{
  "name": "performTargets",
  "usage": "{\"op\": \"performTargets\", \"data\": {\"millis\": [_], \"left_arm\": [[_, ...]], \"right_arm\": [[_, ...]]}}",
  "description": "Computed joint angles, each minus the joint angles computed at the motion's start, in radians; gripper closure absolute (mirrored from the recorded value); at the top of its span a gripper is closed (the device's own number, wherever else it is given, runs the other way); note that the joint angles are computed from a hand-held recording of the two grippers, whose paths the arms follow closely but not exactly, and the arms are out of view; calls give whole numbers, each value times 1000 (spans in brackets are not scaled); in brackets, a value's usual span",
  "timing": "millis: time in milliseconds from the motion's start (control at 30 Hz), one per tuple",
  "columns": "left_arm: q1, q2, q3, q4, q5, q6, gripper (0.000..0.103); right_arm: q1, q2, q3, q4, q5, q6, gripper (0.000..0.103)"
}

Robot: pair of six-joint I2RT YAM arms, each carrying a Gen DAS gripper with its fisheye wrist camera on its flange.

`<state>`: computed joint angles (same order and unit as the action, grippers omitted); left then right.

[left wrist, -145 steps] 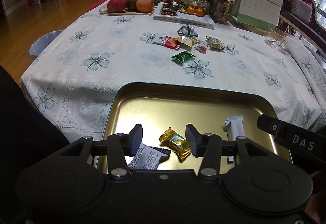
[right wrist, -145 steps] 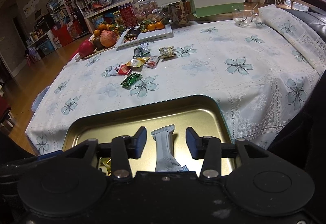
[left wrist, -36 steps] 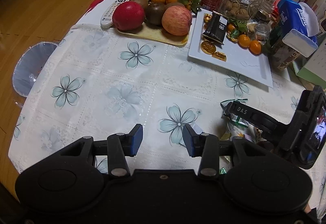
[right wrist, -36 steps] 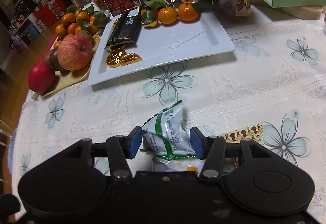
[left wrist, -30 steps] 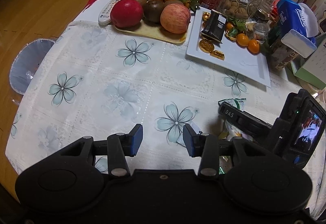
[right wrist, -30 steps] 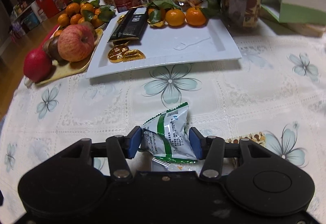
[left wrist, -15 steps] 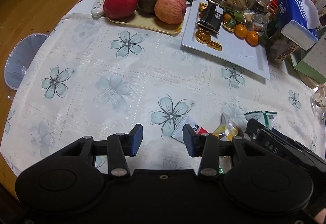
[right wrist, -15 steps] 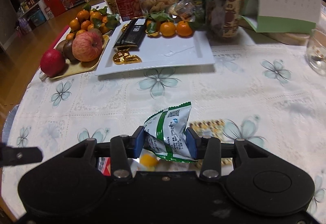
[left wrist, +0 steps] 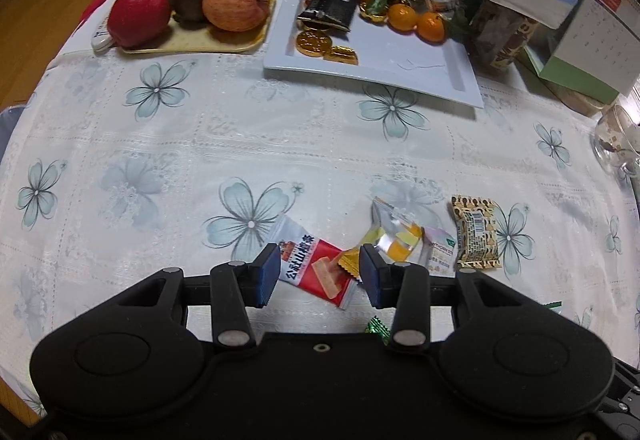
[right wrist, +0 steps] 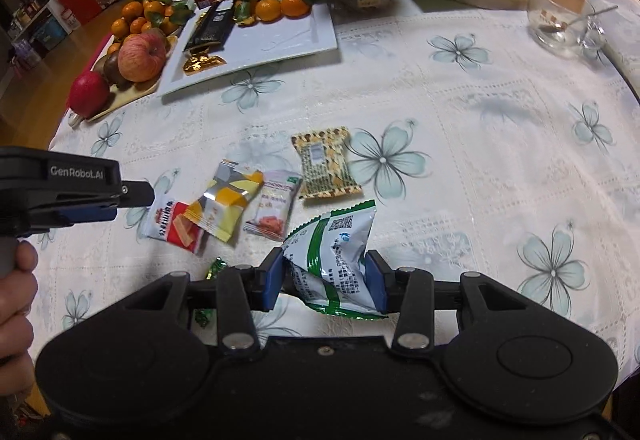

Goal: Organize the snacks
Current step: 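Lift the green-white bag with right tool while left tool nears yellow-white packet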

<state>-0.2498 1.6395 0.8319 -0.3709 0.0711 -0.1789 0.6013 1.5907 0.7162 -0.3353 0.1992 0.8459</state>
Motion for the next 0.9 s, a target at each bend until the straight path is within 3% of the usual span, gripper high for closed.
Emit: {"op": "performTargets", "data": {"millis": [200,900], "left_arm": [[-88,51,1,64,-53,3,53],[-213,229,60,143,-162,-25,48]], "right_arm": [[-15,24,23,-82,-20,30,58],[-72,-50,-33,-79,-245,70,58]]}}
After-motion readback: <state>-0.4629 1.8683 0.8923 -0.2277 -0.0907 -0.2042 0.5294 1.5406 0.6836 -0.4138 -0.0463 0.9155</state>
